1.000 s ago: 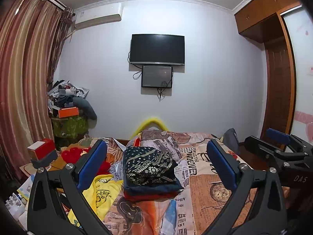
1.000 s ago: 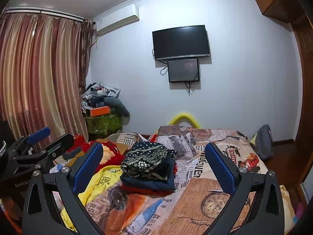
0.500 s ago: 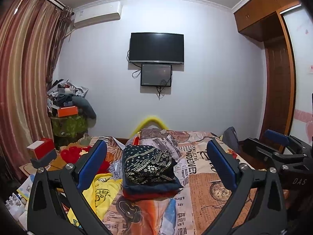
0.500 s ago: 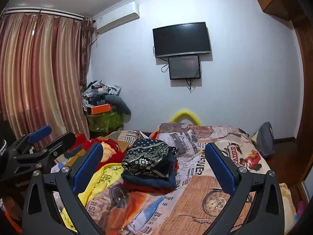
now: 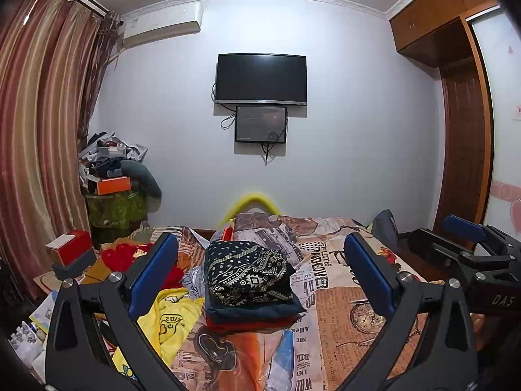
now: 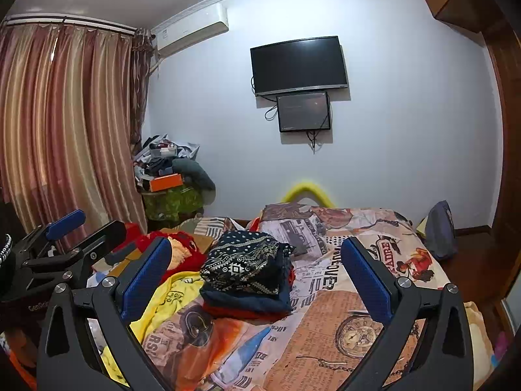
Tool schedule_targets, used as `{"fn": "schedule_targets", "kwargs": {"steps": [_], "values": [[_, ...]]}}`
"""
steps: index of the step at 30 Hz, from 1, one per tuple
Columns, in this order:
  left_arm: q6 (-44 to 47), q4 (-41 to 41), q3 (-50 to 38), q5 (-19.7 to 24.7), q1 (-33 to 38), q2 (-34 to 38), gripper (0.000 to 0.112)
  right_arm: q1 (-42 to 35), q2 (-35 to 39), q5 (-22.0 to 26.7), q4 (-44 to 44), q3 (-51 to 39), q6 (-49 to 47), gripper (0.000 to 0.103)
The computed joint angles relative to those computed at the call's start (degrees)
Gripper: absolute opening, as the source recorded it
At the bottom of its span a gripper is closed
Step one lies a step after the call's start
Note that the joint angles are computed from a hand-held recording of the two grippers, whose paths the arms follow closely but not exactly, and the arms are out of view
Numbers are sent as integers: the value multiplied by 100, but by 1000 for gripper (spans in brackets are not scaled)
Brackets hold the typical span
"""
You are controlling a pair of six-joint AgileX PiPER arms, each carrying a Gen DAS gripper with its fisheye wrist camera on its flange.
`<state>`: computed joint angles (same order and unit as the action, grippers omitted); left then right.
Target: Fold large clothes
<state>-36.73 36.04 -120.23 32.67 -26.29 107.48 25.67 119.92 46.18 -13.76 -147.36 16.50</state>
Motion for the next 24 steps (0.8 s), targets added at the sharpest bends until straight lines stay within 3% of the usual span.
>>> {"fn": "schedule_targets", "kwargs": {"steps": [24], "values": [[5, -173, 65, 18, -26, -6, 102, 26, 98, 77, -136, -205, 144, 103]]}}
